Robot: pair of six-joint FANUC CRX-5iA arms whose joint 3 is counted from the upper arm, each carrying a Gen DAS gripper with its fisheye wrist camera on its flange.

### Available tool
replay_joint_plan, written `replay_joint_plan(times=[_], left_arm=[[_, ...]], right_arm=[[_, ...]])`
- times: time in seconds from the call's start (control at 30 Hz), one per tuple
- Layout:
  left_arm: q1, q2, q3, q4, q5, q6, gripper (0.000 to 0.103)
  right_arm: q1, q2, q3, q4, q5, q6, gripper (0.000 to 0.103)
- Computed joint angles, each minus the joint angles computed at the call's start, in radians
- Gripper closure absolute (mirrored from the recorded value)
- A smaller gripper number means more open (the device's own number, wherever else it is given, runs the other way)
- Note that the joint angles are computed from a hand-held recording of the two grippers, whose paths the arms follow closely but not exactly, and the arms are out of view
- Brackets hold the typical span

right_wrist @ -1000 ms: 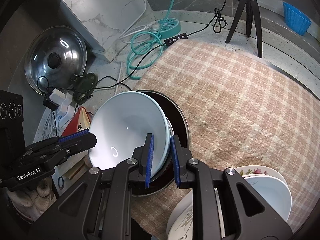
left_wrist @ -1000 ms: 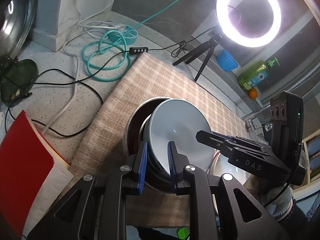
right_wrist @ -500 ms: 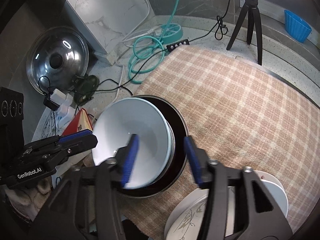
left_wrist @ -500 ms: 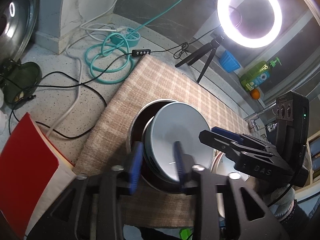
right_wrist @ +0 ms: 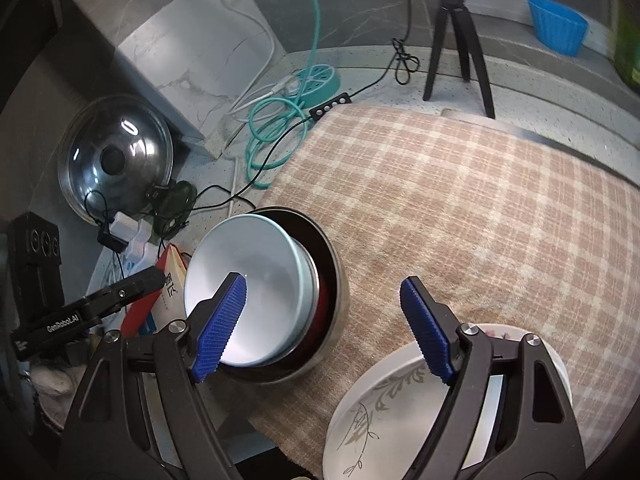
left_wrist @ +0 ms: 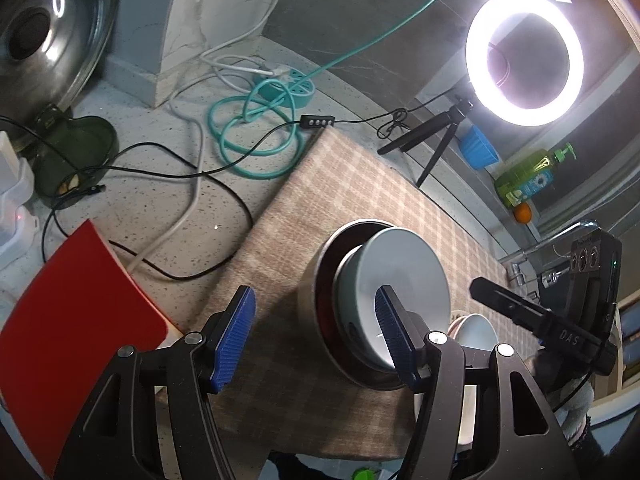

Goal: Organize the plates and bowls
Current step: 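Close both tools on the rim of the nested pot and bowls, then lift the nested pot and bowls with both tools and carry onto the plates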

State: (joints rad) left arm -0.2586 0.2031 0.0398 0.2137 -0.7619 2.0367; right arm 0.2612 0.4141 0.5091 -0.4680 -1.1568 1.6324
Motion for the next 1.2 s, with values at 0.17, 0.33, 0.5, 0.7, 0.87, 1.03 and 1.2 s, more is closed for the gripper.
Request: replay_joint_plan(times=[0.17,0.33,0.5,0.7,0.87,1.03,1.2], left_arm=[[0.012,-0.008,-0.030,0.013,0.015,0.010,0.044],[0.021,-0.010,-0.063,0.056,0.032,-0.014,0.053],[0.025,-0.006,-0.087,0.105,0.047,-0.057,0.066],[0.023,-0.002,-0.092,0.124,0.056,-0.080,0.074],[0.021,0.012,-0.082,0.138,0.051,-0.102,0.079],[0.019,0.030,-0.066,0.139,0.038,-0.113,0.084],[0.016,0.041,-0.059,0.149,0.034,-0.129,0.088]], right_arm=[[-0.027,0.006,-0.008,-0.020,-0.007,-0.036,0.021],[-0.045,0.015,-0.008,-0.050,-0.023,-0.049,0.021],[-0.053,0.030,0.003,-0.079,-0.048,-0.058,0.039],[-0.050,0.035,0.003,-0.091,-0.057,-0.055,0.060],[-0.041,0.042,0.009,-0.086,-0.064,-0.053,0.068],[-0.037,0.058,0.026,-0.082,-0.080,-0.057,0.083],[-0.024,0.069,0.037,-0.067,-0.094,-0.052,0.085]])
